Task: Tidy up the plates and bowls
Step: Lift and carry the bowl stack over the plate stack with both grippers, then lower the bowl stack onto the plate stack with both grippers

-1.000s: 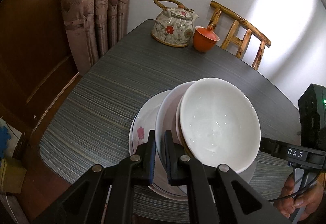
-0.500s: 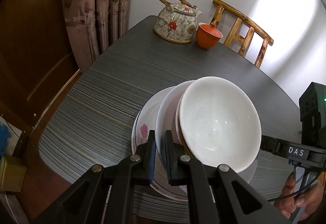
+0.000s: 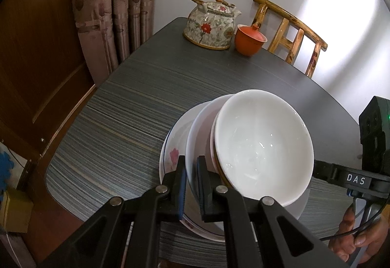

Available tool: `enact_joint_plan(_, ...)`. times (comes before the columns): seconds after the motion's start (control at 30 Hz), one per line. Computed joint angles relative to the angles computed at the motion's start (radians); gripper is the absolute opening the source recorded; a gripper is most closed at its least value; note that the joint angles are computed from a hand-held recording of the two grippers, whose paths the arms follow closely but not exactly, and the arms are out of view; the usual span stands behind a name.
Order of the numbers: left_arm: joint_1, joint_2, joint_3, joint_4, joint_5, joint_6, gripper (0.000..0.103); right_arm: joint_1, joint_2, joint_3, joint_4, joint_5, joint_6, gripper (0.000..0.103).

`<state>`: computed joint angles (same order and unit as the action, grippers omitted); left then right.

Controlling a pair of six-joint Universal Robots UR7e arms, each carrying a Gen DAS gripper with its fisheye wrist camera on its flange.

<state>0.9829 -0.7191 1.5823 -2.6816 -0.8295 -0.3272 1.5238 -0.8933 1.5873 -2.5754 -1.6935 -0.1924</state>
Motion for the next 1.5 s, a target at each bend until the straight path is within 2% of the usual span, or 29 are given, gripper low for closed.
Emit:
enact_joint_plan(0.27,0.0,0.013,-0.001,-0.041,0.011,0.054,0.006,-0.006,-0.006,0.03,-0.052,0.013,-0.006,0.012)
enact_joint_plan(0.57,-0.008,0.028,0.015,-0.115,0.059,0.137,0.01,0.007,-0.002,0.068,-0.166,-0.017,-0.046,0.013)
enact_joint_plan(0.67,-0.011,0.034,0.015,-0.122,0.075,0.154,0.01,0.001,-0.003,0.078,-0.19,-0.001,-0.033,0.014)
enact_joint_plan(0.9,-0.016,0.039,0.022,-0.139,0.104,0.181,0.017,0.012,-0.026,0.122,-0.283,-0.029,-0.052,0.026)
enact_joint_plan(1.1,-0.033,0.028,0.037,-0.123,0.141,0.179,0.017,0.007,-0.061,0.175,-0.335,-0.014,-0.053,0.038)
enact_joint_plan(1.3,-0.073,-0.017,0.095,-0.139,0.193,0.184,0.017,0.026,-0.085,0.248,-0.437,-0.057,-0.087,0.048)
enact_joint_plan(1.37,-0.086,-0.033,0.117,-0.152,0.205,0.177,0.017,0.032,-0.094,0.275,-0.483,-0.068,-0.092,0.048)
enact_joint_plan(1.43,-0.107,-0.054,0.149,-0.157,0.225,0.156,0.02,0.038,-0.102,0.299,-0.521,-0.076,-0.096,0.049)
enact_joint_plan(1.5,-0.125,-0.064,0.169,-0.155,0.246,0.136,0.032,0.046,-0.108,0.335,-0.607,-0.086,-0.104,0.05)
